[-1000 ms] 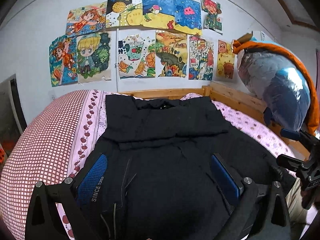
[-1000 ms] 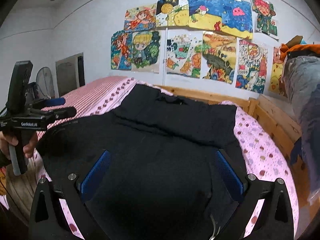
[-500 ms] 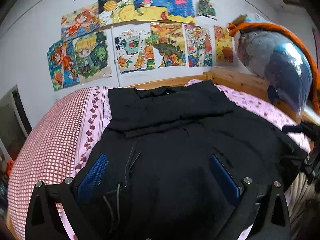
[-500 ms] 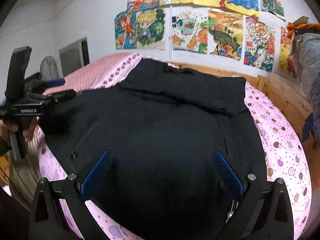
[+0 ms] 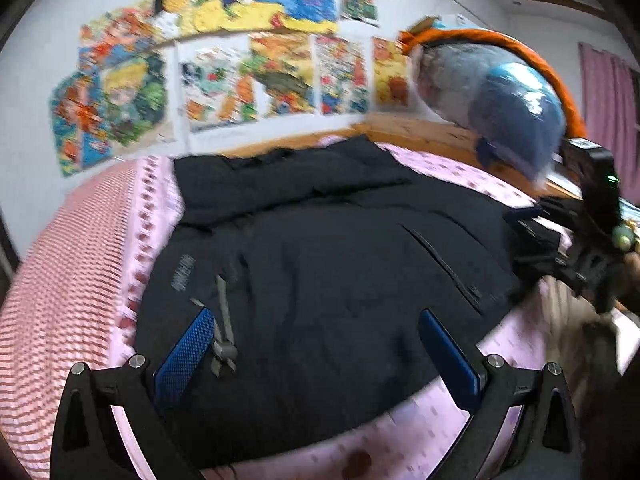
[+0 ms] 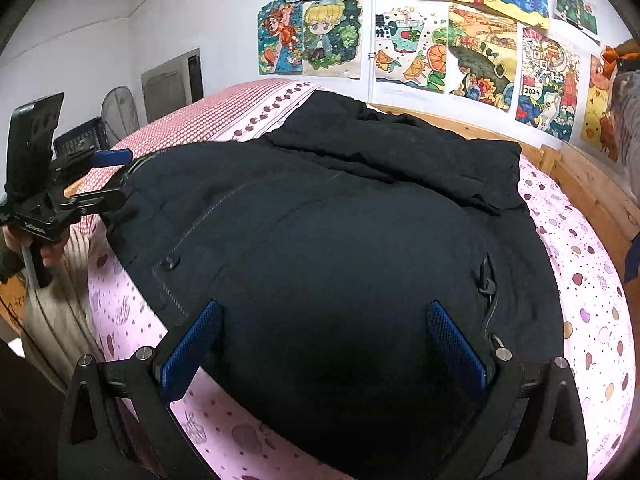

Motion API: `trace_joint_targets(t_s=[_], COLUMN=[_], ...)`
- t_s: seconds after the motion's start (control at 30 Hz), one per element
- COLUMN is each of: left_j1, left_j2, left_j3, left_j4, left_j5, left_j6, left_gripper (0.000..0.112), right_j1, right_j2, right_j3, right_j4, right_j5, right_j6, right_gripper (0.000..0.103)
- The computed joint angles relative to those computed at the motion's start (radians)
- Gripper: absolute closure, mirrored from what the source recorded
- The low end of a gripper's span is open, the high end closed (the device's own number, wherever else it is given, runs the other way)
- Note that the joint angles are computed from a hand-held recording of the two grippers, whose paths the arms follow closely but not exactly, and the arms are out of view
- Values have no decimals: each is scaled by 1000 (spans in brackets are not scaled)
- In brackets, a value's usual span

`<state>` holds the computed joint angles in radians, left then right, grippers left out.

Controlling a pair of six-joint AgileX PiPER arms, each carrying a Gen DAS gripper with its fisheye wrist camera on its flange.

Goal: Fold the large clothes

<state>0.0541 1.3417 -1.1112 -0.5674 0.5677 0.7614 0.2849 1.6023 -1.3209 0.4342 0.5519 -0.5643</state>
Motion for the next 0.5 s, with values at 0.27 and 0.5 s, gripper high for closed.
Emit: trace_joint_targets(t_s=[0.27, 0.5], left_j1=[-24, -173], left_j2=[-28, -54], left_j3=[38, 139], left_j4=[29, 438], left_j5=[72, -104], left_j6=[123, -192], left_gripper=[9, 9], right_j1=[7, 87], right_j2=[-59, -114], right_j3=[117, 187], right_j4=[25, -351], right_j5=[-11, -84], right_j6=[-143, 166], right_gripper=[2, 2])
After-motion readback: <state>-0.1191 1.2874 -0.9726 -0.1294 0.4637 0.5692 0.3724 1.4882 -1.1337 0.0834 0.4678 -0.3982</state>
